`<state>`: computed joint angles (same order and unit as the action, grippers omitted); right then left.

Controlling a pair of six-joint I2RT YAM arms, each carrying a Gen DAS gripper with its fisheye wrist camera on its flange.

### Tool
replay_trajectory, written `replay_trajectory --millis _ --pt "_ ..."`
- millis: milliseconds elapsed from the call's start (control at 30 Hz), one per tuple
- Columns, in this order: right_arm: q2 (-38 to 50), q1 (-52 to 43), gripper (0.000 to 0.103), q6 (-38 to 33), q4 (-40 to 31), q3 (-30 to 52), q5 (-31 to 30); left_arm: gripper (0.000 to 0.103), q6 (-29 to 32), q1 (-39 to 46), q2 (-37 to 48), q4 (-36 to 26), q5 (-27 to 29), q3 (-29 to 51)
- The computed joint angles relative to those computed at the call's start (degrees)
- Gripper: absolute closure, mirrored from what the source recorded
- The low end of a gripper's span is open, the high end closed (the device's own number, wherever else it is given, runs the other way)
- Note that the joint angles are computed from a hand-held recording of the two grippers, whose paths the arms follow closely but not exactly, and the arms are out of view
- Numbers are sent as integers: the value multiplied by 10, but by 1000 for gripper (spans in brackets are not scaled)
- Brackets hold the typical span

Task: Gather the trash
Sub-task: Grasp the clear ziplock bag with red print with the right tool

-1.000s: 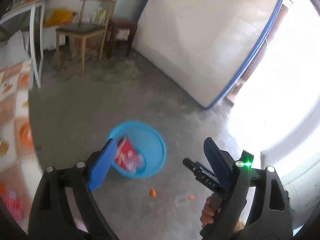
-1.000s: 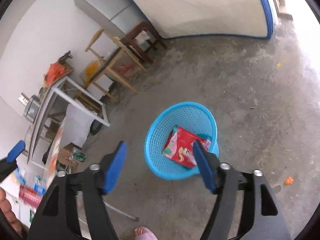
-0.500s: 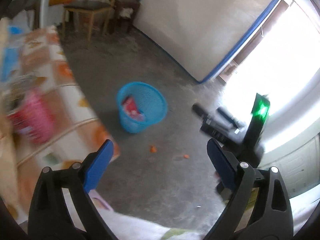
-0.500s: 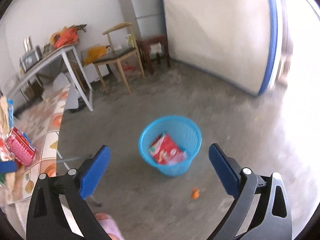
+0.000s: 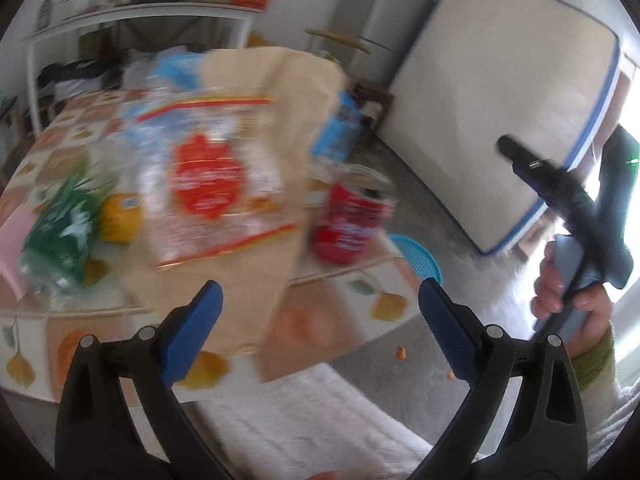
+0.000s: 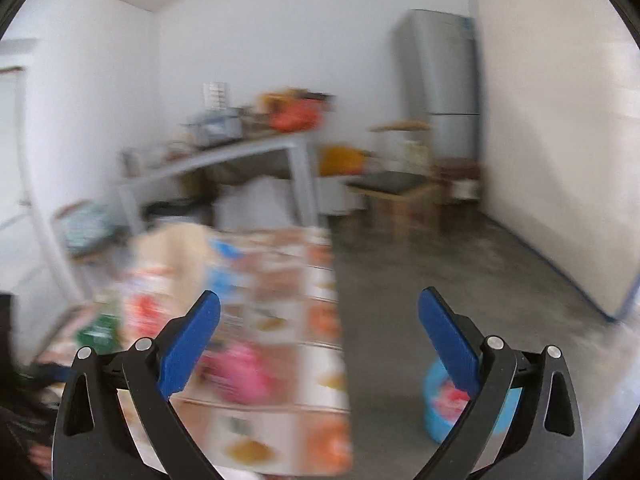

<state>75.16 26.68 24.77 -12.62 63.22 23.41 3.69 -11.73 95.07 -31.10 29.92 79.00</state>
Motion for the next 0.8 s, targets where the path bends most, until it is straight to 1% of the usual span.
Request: replay_trajectory --millis 33,67,100,167,200,233,267,333,433,567,633,667,733,800 --pt "26 -9 7 -1 -1 29 -70 9 -4 8 1 11 0 -6" --pt "44 -16 7 3 -2 46 -120 9 -14 21 3 30 -4 -13" --pt "78 -25 7 17 -9 80 -182 9 -19 31 1 48 -10 -24" --pt "151 -38 7 40 -25 152 -277 9 -22 40 12 79 -19 -34" --pt "174 -40 8 42 -27 172 -296 9 -19 48 19 86 -23 -33" --pt "205 -41 13 41 -39 206 -312 9 -16 53 23 91 -22 -33" --pt "228 -40 16 40 -51 231 -316 9 -8 64 19 93 -15 -40" --pt "280 -49 26 42 -89 293 -336 9 7 76 24 97 -7 -43" --pt "346 -61 34 45 -131 368 -363 9 27 83 27 106 8 -54" --pt "426 -55 40 35 -190 474 -350 9 45 76 33 136 18 -67" --pt "460 -53 47 30 -218 522 -349 9 52 79 38 137 31 -65" --pt "471 -52 49 30 -227 535 -349 9 51 78 40 140 33 -65" --pt "482 -51 62 29 -237 547 -354 9 49 80 45 139 41 -62" --pt "495 -48 68 27 -248 562 -353 9 47 83 51 137 46 -58"
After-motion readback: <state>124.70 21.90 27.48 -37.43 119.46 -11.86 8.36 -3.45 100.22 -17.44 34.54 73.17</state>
